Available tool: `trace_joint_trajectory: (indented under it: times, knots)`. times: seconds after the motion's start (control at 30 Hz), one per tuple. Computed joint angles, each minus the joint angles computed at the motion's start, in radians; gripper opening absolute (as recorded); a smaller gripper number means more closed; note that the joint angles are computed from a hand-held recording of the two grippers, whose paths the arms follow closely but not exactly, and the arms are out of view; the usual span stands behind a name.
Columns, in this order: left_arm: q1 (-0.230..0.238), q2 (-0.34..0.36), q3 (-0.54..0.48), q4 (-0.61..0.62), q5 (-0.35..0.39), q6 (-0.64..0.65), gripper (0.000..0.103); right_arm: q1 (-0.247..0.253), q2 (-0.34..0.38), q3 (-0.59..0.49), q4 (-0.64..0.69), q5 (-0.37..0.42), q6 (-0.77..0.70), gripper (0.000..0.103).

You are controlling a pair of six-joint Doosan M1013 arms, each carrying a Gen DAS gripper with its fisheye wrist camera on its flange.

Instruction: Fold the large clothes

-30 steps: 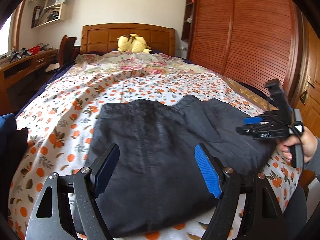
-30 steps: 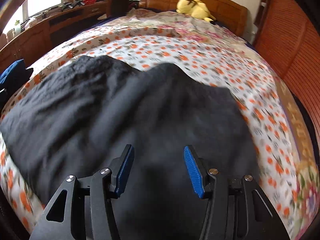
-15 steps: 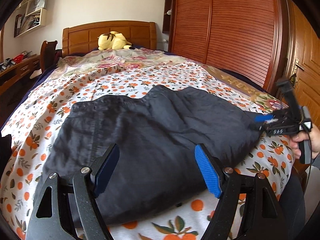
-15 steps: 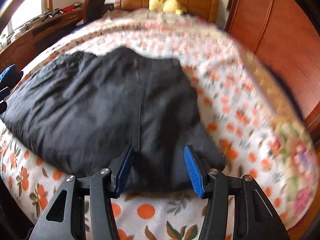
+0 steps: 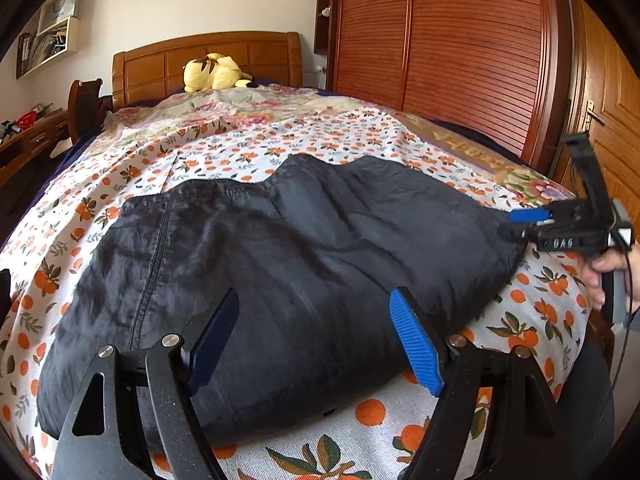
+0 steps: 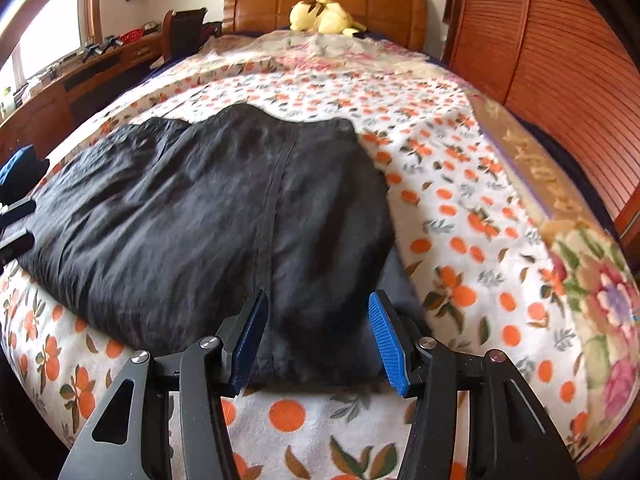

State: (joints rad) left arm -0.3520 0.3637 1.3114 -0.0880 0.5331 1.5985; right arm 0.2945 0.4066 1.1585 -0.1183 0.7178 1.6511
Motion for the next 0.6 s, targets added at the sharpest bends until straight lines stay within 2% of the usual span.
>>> trace_joint_trajectory:
  times: [0.2, 0.3, 0.37, 0.6]
  knots:
    - [0.001, 0.004, -0.003, 0.014, 0.015, -0.008, 0.079, -0.007, 0.021, -0.033, -0.063, 0.036, 0.064, 0.06]
    - [-0.001, 0.006, -0.002, 0.022, 0.025, -0.005, 0.079, -0.014, 0.046, -0.06, -0.046, 0.082, 0.068, 0.062]
    - [-0.002, 0.007, -0.002, 0.027, 0.029, -0.004, 0.079, -0.015, 0.049, -0.059, -0.04, 0.073, 0.073, 0.064]
    - [-0.003, 0.017, -0.005, 0.054, 0.051, -0.014, 0.079, -0.021, 0.066, -0.065, -0.051, 0.066, 0.113, 0.08]
